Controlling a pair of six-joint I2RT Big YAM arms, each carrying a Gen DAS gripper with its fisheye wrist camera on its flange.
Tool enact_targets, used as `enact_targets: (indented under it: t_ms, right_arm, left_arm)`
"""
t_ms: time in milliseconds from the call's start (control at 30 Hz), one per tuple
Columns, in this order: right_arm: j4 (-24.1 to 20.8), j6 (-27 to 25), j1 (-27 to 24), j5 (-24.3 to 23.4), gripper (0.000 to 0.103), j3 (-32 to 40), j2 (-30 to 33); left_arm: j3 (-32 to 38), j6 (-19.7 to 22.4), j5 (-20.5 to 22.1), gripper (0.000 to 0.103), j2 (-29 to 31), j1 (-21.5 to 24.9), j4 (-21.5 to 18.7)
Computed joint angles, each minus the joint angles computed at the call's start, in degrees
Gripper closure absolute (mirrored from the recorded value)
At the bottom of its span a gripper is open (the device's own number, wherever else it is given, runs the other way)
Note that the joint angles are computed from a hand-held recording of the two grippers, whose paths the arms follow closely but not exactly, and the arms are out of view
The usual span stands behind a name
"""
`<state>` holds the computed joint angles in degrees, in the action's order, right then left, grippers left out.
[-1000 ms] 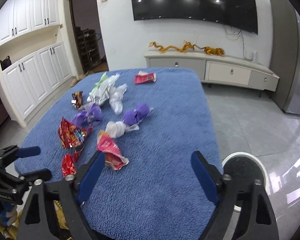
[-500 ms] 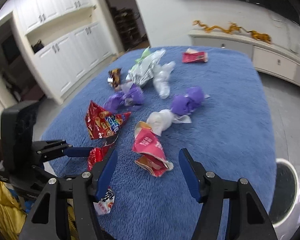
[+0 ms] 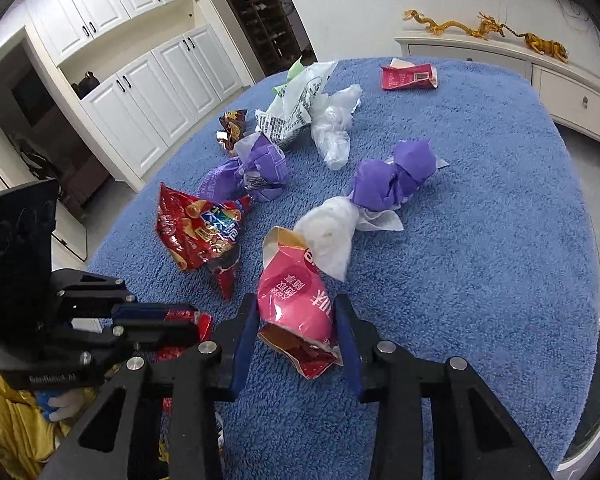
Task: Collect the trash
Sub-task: 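Grasp the red snack bag with the left tool while the right tool grasps the pink wrapper, then carry both wrappers over the white bin and open both tools to drop them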
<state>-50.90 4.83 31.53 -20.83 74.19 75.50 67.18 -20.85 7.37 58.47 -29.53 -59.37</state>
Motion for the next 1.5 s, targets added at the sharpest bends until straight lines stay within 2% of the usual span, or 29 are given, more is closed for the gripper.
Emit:
enact_targets:
  t_ms: [233,433,633,833,1000,1200,1400,1433,1467,1500]
  right_arm:
    - [1.26,0.56,-2.40,-1.96,0.068,-2.09,-3.92]
    - [2.94,1.22,-4.62,-2.09,0.068,-3.58,-8.45]
    - [4.42,2.67,-10.83,-2.16,0.068,-5.53,-13.09]
    - [4.08,3.73,-21.58,-1.75,0.068,-8.28,-16.99]
    - [2.62,3.17,-30.65,1.01,0.068,-10.38,-17.28]
    - [2.52,3.12,-39.59,-0.43,0.066,-11.86,-13.78]
    - [3.44,3.73,-44.08,-0.09,0.064,-12.75,-8.69]
    - [3.68,3.94,-44.67,-0.01,0.064,-12.87,-7.68]
    - [3.79,4.24,-45.05,0.21,0.061,-12.96,-7.08]
    - [3.94,4.64,-45.42,0.56,0.055,-13.19,-6.59]
  left_arm:
    - [1.75,0.56,-1.29,0.097,-0.28,-1.06,-0.30]
    - [6.54,2.97,-3.43,0.098,1.15,-2.13,-0.99]
    - [13.53,5.32,-5.03,0.099,5.30,-3.93,-0.81]
    - [25.68,8.32,-6.82,0.098,16.36,-7.58,-0.03]
    - [38.76,8.27,-5.50,0.098,29.12,-10.59,-1.58]
    - [52.29,6.66,-4.68,0.095,42.83,-13.44,-5.19]
    - [65.64,6.75,-6.24,0.094,55.29,-15.19,-9.93]
    - [67.65,6.74,-6.72,0.092,56.92,-15.38,-10.80]
    - [69.54,6.64,-7.06,0.083,58.48,-15.56,-11.61]
    - [71.64,6.35,-7.38,0.069,60.20,-15.81,-12.62]
